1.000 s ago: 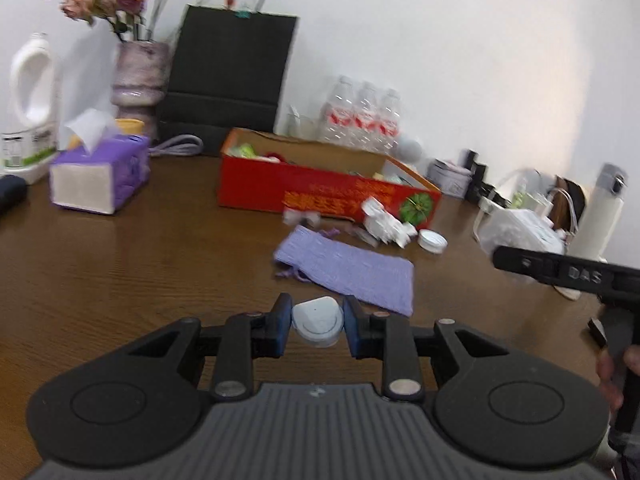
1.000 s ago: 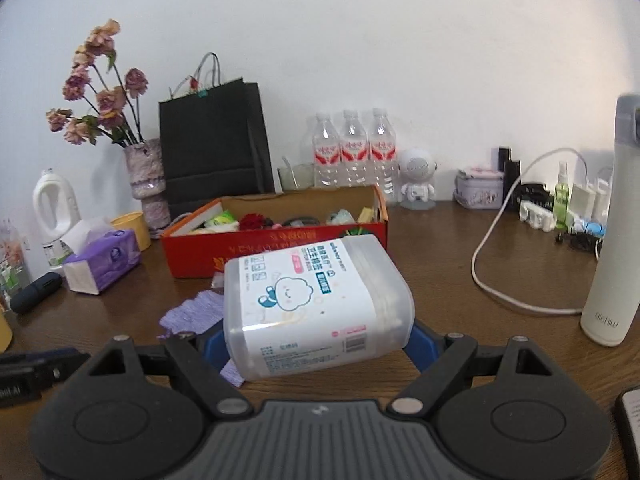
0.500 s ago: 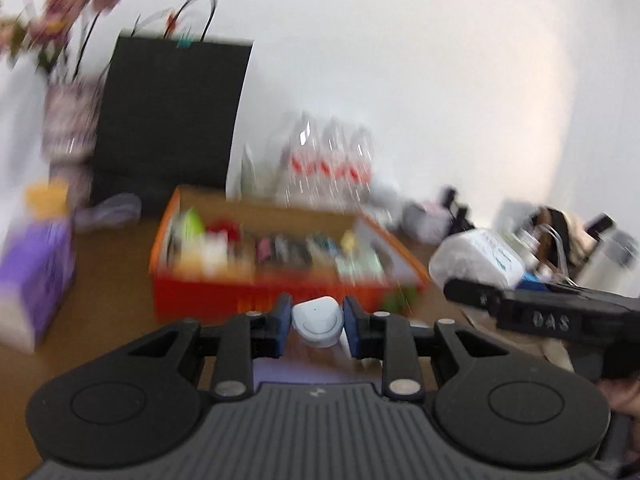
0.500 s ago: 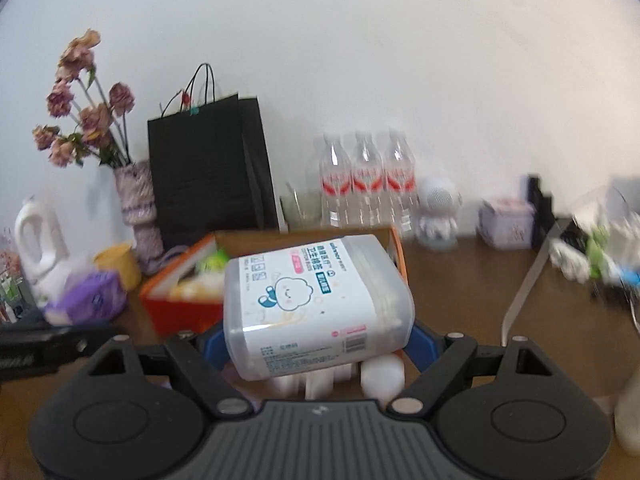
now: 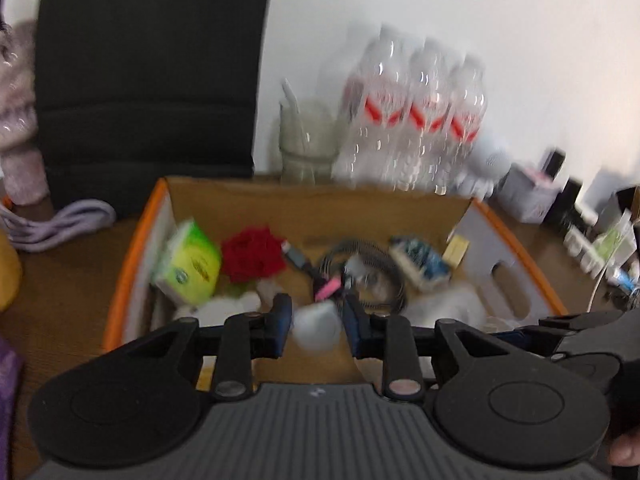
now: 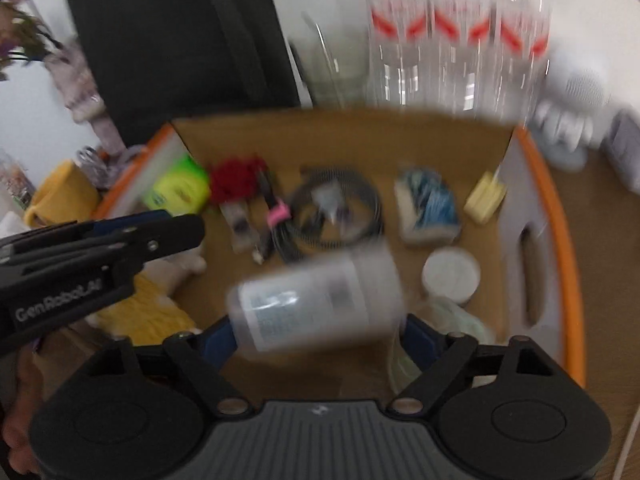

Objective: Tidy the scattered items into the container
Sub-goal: 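Open both grippers to drop the wipes box and cap into the box, then move both grippers back toward the purple pouch and crumpled tissue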

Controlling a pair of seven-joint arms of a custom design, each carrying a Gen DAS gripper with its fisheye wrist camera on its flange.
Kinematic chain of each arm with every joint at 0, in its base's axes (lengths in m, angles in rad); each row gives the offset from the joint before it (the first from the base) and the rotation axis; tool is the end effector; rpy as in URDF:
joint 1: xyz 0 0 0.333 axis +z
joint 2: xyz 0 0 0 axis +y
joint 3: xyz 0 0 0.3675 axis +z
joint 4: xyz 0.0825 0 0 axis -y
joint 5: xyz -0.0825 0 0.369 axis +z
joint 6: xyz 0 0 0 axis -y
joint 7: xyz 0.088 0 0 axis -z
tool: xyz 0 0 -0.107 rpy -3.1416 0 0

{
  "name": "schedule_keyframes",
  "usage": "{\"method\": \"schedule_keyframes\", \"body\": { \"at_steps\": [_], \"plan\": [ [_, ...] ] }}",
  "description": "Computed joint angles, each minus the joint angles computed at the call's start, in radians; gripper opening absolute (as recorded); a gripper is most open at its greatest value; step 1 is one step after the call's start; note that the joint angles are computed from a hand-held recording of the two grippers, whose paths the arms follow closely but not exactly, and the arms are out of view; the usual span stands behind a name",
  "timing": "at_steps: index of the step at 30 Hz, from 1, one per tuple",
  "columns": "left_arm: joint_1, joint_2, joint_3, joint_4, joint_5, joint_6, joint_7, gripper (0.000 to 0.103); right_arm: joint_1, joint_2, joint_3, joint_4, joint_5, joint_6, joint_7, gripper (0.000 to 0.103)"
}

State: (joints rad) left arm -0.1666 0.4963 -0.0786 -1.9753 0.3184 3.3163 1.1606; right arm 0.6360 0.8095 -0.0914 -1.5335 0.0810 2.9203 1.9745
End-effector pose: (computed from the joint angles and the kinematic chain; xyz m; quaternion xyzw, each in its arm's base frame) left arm 0.6495 -0.1884 0.3724 -0.5962 0.6910 -0.3554 0.2019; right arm 0.6572 0.4144 0.2887 -0.7153 0.6373 -0.0952 0.2704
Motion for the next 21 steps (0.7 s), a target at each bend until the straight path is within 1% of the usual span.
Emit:
{"method": "schedule_keyframes", "body": {
  "at_steps": [1, 2, 3, 4, 5, 6, 7, 8, 9, 10, 11, 12, 14, 15, 17, 19, 21],
  "plan": [
    [0.006, 0.012, -0.007, 0.01, 0.01, -0.003, 0.01, 0.039, -0.029, -0.005, 0.04, -0.006, 0.009, 0.008, -0.031, 0.09],
    [0.016, 0.023, -0.015, 0.017, 0.012, -0.003, 0.012, 0.054, -0.066, -0.016, 0.089, -0.022, 0.026, 0.021, -0.069, 0.089],
    [0.039, 0.03, -0.04, 0.023, 0.01, -0.006, 0.007, 0.066, -0.108, -0.03, 0.143, -0.038, 0.052, 0.024, -0.109, 0.089],
    [0.076, 0.037, -0.079, 0.031, 0.011, -0.015, 0.004, 0.068, -0.165, -0.043, 0.213, -0.054, 0.071, 0.027, -0.151, 0.089],
    [0.117, 0.042, -0.121, 0.036, 0.015, -0.02, 0.003, 0.069, -0.191, -0.058, 0.248, -0.07, 0.129, 0.034, -0.218, 0.089],
    [0.142, 0.044, -0.147, 0.037, 0.017, -0.021, 0.002, 0.072, -0.192, -0.076, 0.248, -0.086, 0.143, 0.041, -0.238, 0.089],
    [0.15, 0.043, -0.153, 0.042, 0.017, -0.025, -0.001, 0.076, -0.169, -0.098, 0.213, -0.103, 0.12, 0.05, -0.215, 0.09],
    [0.138, 0.039, -0.138, 0.046, 0.013, -0.028, -0.007, 0.084, -0.127, -0.119, 0.154, -0.117, 0.112, 0.054, -0.196, 0.091],
    [0.121, 0.034, -0.117, 0.049, 0.009, -0.032, -0.013, 0.088, -0.095, -0.132, 0.106, -0.121, 0.103, 0.052, -0.175, 0.091],
    [0.113, 0.028, -0.108, 0.053, 0.007, -0.043, -0.015, 0.089, -0.077, -0.14, 0.076, -0.121, 0.098, 0.043, -0.157, 0.091],
    [0.119, 0.023, -0.115, 0.057, 0.008, -0.06, -0.014, 0.091, -0.069, -0.147, 0.056, -0.119, 0.095, 0.031, -0.141, 0.091],
    [0.128, 0.016, -0.127, 0.057, 0.007, -0.078, -0.013, 0.096, -0.062, -0.151, 0.042, -0.118, 0.089, 0.021, -0.127, 0.092],
    [0.108, -0.003, -0.104, 0.047, -0.001, -0.09, -0.025, 0.103, -0.045, -0.154, 0.013, -0.111, 0.068, -0.001, -0.095, 0.091],
    [0.104, -0.013, -0.1, 0.038, -0.002, -0.091, -0.027, 0.103, -0.042, -0.154, 0.01, -0.11, 0.058, -0.007, -0.085, 0.091],
    [0.108, -0.031, -0.107, 0.022, -0.008, -0.107, -0.032, 0.103, -0.05, -0.157, 0.022, -0.122, 0.054, 0.002, -0.075, 0.091],
    [0.08, -0.06, -0.075, -0.009, -0.013, -0.105, -0.052, 0.103, -0.051, -0.173, 0.031, -0.154, 0.056, 0.026, -0.06, 0.091],
    [0.063, -0.091, -0.051, -0.044, -0.008, -0.093, -0.062, 0.103, -0.06, -0.202, 0.054, -0.2, 0.058, 0.055, -0.075, 0.091]
  ]
}}
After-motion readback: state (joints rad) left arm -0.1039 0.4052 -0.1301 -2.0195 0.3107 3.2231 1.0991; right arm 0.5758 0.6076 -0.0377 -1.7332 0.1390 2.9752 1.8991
